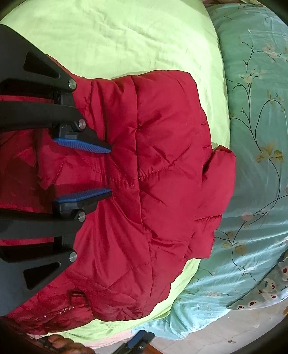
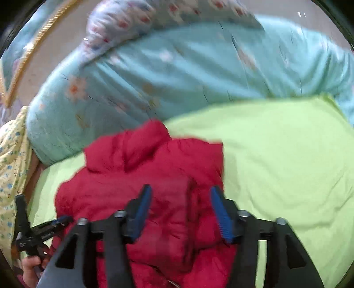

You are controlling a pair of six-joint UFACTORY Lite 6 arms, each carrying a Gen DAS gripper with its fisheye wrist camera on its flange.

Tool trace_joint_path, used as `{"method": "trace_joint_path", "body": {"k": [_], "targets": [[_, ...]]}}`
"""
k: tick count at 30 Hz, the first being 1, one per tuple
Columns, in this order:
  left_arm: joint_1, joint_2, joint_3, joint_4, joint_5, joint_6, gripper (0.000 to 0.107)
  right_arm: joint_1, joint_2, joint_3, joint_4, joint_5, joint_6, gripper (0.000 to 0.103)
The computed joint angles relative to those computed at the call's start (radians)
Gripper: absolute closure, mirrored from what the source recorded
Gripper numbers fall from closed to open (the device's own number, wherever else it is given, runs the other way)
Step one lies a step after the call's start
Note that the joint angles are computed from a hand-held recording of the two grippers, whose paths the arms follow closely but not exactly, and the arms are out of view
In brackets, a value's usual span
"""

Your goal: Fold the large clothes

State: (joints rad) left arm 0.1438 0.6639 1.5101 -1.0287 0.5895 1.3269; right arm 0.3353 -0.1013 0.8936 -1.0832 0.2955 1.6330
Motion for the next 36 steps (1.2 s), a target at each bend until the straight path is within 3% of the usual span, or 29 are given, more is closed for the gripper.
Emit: {"method": "trace_joint_path", "body": {"k": [8, 13, 29, 36], "targets": [[-0.020, -0.019, -0.028, 0.003, -0.053, 0.008, 0.076, 0.103, 0.324, 0.238, 0.296, -0.022, -0.367, 0.043], [-0.023, -0.014, -0.028, -0.005, -0.057, 0.026, 0.076, 0.100, 0.476, 0.284, 0.270, 0.025, -0.327, 0.044], [-0.008, -0.067, -0.057, -0.021, -0.060, 0.039, 0.075, 0.066, 0.491, 0.228, 0.145, -0.017, -0.170, 0.044], [-0.037, 0.005, 0.008, 0.093, -0.073, -0.060, 0.074, 0.059, 0.480, 0.230, 0.210, -0.016, -0.225, 0.044]]}}
